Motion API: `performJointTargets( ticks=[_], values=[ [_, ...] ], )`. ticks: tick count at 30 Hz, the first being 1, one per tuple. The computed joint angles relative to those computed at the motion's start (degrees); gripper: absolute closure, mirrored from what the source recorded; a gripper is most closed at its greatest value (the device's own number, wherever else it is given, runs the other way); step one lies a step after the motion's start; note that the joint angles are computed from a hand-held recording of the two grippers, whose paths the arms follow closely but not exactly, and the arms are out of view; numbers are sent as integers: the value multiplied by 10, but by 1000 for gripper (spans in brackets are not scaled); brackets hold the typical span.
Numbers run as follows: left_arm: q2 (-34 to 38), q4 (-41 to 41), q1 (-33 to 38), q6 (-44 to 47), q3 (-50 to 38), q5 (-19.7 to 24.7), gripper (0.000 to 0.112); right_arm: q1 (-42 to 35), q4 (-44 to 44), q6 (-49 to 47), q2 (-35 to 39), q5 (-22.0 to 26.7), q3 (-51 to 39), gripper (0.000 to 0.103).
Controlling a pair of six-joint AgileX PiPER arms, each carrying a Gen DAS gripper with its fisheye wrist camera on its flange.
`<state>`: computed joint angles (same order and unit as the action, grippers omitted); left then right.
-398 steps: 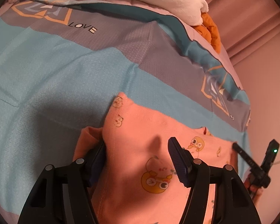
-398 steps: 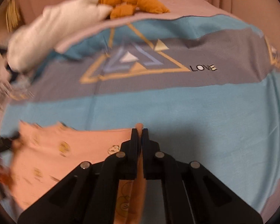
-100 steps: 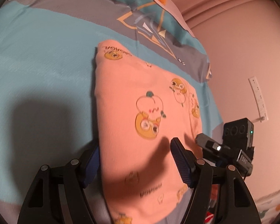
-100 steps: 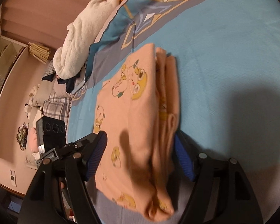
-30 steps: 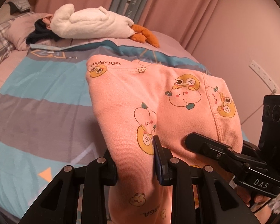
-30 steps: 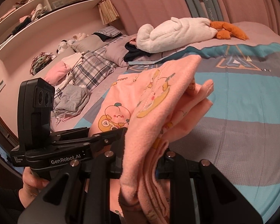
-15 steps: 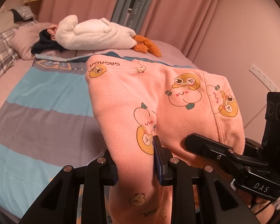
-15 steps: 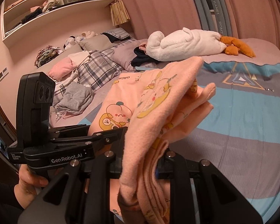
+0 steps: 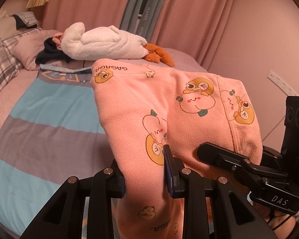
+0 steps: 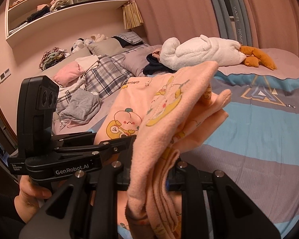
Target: Fold small clothes
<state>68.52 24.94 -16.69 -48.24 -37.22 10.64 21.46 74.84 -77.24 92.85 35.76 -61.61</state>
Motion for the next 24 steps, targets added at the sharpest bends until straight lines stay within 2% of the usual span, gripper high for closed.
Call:
performJointTargets(
  ticks=[9,12,16,24],
  values=[
    [10,-74,20,84,-6,-9,84,9,1,3,6,-10,-5,81],
    [18,-154,38,174,-12,-11,84,14,-3,9,14,-14,-14,81],
    [31,-220,56,253,-21,-14,84,19,-5,16,24,-18,-25,81],
    [62,-327,82,375,-40,-19,84,36,-18,37,47,-34,-53,81]
  ],
)
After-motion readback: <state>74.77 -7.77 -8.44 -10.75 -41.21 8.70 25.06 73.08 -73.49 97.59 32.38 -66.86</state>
